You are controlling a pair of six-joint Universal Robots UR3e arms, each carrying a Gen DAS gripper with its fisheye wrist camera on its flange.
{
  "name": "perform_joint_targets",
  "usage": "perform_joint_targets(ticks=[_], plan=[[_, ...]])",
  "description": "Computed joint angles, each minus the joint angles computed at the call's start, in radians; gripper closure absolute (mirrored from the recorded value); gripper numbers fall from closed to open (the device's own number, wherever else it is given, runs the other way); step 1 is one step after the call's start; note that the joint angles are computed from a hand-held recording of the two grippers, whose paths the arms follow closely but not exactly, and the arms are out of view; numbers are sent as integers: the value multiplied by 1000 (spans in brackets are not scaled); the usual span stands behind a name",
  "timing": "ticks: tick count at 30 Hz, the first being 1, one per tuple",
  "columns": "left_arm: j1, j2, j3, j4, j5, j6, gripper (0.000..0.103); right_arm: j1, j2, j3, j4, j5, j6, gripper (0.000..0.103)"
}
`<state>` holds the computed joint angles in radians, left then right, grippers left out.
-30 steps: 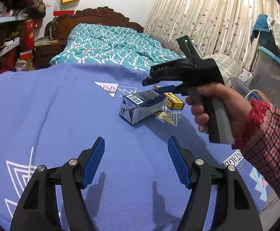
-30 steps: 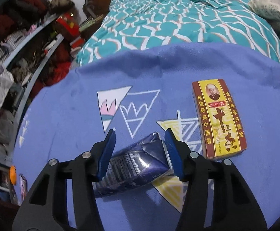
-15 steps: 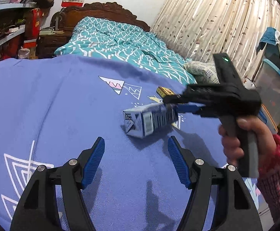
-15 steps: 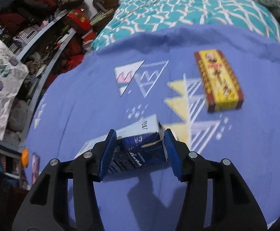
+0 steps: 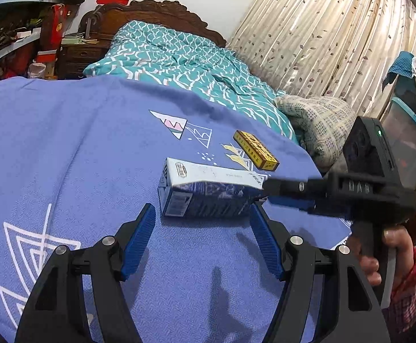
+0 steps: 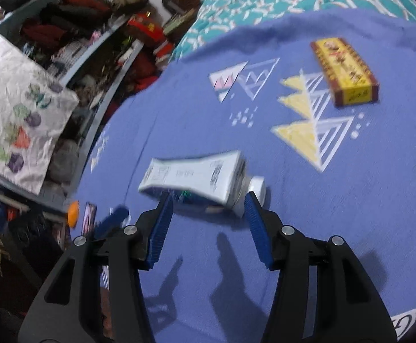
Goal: Collect trash
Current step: 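Close the left tool on the milk carton while the right tool releases it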
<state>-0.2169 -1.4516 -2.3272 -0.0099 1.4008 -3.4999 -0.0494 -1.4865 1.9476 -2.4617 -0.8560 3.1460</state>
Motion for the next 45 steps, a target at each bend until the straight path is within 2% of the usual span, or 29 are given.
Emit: perform_joint_targets(ticks=[8,10,15,21,24,28,35,37,41,45], plan=[[8,-1,-4,2,-14,-2,38,33,213,-124,-149,-28,141,48],[12,-1,-6,3,-20,-2,38,50,254,-117,-195,-26,158,44],[28,1,-10,-1,-42,2,38,43,249,-58,-258,9,187,43],[76,12,-29,-11,-113,-9,40,18,204,-1,-216,58,167,46],[110,15,-41,-17,-167,-11,46,16,181,23,-193,96,162,49],[113,18,-50,-11,-174,-20,46,8,132,77,-167,124,143,49],[158,37,-84,0,-223,-39,46,-37,58,204,-102,265,82,49],[178,44,-96,-2,-246,-41,45,-62,52,231,-130,289,99,48],[181,49,-100,-8,-246,-40,41,-114,68,221,-190,286,149,50],[177,53,-95,-18,-241,-39,41,-96,122,200,-306,208,229,56]])
